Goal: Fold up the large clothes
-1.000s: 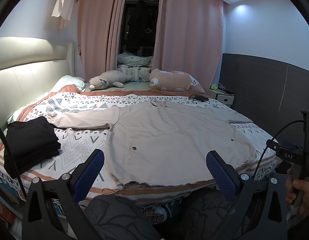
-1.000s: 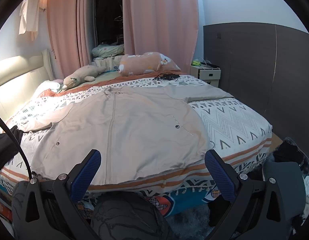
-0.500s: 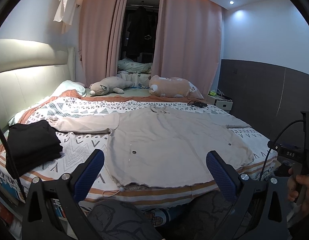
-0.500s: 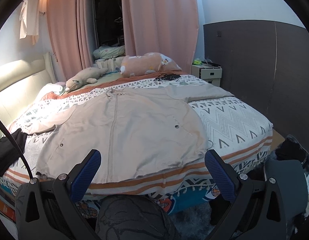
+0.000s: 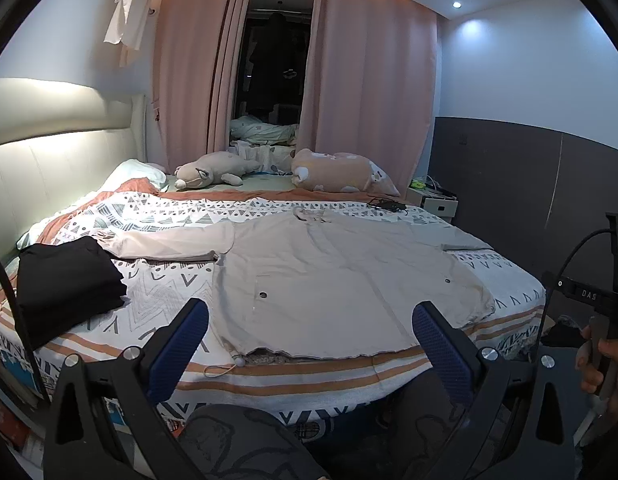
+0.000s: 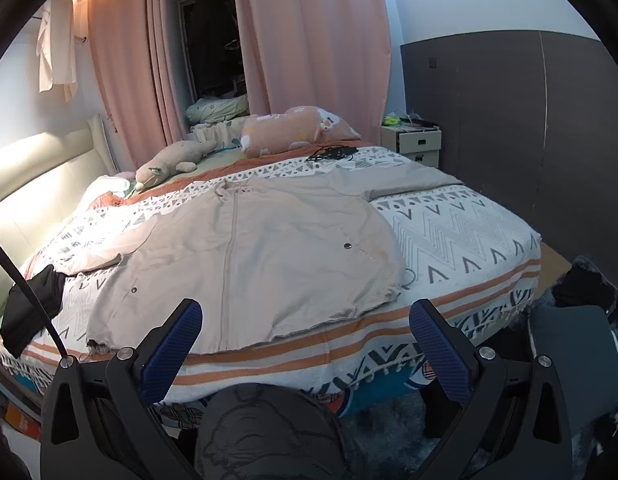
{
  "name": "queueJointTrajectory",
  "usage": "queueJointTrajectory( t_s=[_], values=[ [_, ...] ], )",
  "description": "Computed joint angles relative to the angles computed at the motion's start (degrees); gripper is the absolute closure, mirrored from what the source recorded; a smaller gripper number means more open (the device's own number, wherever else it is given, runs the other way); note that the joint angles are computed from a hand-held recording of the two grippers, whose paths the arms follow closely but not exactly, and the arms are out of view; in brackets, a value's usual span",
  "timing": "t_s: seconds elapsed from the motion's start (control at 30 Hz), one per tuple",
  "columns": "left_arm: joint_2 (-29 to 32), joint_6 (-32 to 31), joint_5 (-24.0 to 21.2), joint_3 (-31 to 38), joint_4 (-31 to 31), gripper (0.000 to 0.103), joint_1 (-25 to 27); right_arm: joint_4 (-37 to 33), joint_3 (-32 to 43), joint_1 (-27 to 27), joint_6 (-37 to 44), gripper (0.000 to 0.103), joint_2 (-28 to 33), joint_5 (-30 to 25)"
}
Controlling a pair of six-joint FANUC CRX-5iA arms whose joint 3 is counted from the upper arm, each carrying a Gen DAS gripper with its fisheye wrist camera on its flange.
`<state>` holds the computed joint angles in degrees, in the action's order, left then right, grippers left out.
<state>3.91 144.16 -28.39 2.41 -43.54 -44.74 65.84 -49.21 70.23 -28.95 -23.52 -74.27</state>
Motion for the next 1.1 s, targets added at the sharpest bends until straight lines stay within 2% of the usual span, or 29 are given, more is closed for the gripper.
queueJointTrajectory(
  t_s=[0.2, 0.37, 0.67, 0.8, 1.1],
  values=[
    [-0.54, 0.47, -0.41, -0.50, -0.33, 0.000, -0.83, -0.52, -0.56, 4.08, -0.46, 0.000, -1.61, -4.31],
    [-0.80, 2.96, -2.42, -0.49, -3.00, 0.000, -1.99, 0.73, -1.22, 4.57, -0.78, 0.000, -1.55, -4.06],
    [0.82, 0.25, -4.96, 1.78, -0.79, 0.000, -0.67, 3.84, -2.30, -3.50, 0.64, 0.000, -1.91, 5.69],
    [1.41, -2.10, -3.61, 1.94, 2.72, 0.000, 1.67, 5.43, -1.67, -7.54, 1.63, 0.000, -0.83, 10.55],
    [4.27, -5.53, -3.55, 4.42, 7.69, 0.000, 6.79, 11.25, 3.00, -22.01, 6.16, 0.000, 5.76, 27.46]
  ],
)
